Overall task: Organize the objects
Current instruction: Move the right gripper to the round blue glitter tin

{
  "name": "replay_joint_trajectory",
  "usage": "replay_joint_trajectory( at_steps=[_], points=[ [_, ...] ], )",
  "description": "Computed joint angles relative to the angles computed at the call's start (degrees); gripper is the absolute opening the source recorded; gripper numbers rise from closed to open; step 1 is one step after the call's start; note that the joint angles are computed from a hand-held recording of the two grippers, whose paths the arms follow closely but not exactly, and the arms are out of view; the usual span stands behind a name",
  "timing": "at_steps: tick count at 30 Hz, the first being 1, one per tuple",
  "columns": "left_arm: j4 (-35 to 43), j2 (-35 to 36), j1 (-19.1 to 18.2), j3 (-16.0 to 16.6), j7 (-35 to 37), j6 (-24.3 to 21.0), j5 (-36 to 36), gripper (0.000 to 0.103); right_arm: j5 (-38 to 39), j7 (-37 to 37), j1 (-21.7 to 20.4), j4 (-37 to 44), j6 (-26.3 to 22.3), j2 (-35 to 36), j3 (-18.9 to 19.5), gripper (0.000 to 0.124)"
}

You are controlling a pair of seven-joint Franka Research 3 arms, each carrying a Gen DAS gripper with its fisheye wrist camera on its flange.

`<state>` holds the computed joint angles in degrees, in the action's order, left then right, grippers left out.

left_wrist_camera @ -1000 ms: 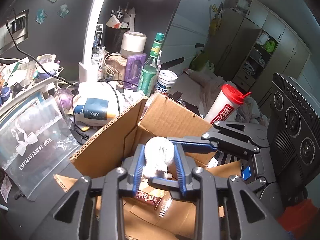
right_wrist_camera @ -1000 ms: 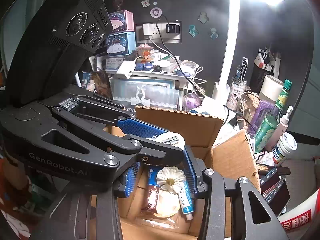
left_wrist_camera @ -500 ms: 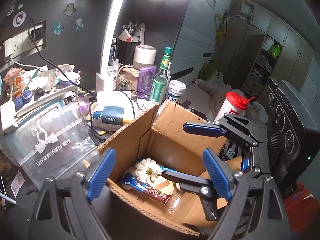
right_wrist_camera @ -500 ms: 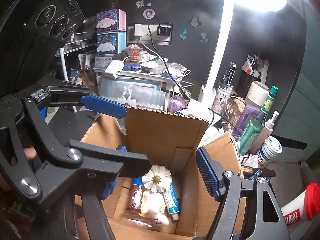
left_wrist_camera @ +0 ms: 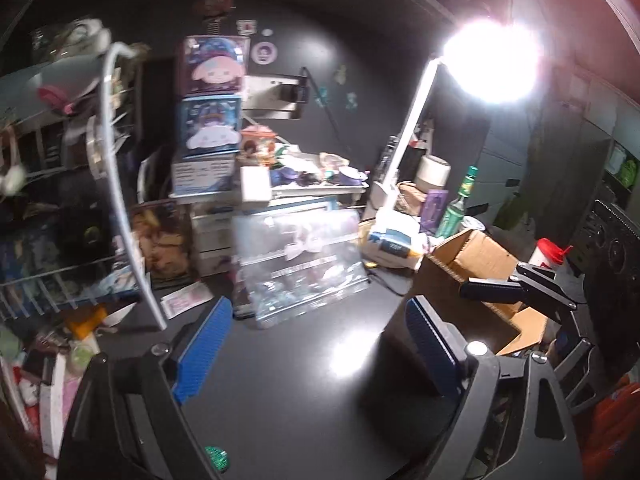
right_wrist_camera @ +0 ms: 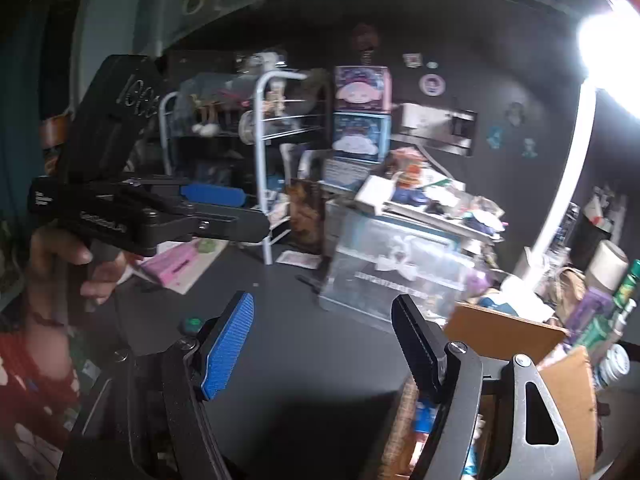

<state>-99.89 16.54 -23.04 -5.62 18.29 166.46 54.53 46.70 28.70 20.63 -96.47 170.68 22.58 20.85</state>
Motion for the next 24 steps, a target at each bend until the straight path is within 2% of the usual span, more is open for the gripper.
replay_joint_trajectory(
  at_steps=[2,5,7,10,14,19,22,24],
  points=[
    [-5.1,-3.2,-0.7,2.2,-6.8,0.2,5.2,0.087,-1.1,0.0,1.1,2.4,-3.6,2.3,0.6,0.069],
    [-12.5,-7.7,0.6,3.4,-18.7,2.4,14.7,0.087,-8.0,6.2,6.5,8.4,-9.4,8.4,-2.9,0.069],
    [-16.6,-10.0,1.9,3.4,-25.0,2.8,19.4,0.087,-13.8,11.5,10.3,13.9,-13.6,13.8,-5.5,0.069],
    [-22.0,-12.9,4.5,2.5,-31.2,3.4,24.3,0.087,-19.8,16.5,13.4,22.3,-18.0,21.3,-7.2,0.069],
    [-26.3,-14.2,7.9,0.8,-40.1,5.4,30.7,0.087,-24.9,19.8,15.7,31.0,-21.4,28.6,-7.9,0.068],
    [-28.3,-14.1,11.7,-2.0,-47.8,6.0,35.5,0.087,-29.5,21.6,18.0,39.0,-23.8,34.7,-9.2,0.058],
    [-28.7,-13.8,13.1,-3.1,-50.6,7.1,37.9,0.087,-31.3,23.3,19.1,45.7,-27.0,39.0,-9.8,0.052],
    [-29.1,-13.8,13.7,-3.4,-52.1,7.6,39.2,0.087,-32.0,23.3,19.6,46.6,-26.0,39.8,-10.0,0.048]
  ],
)
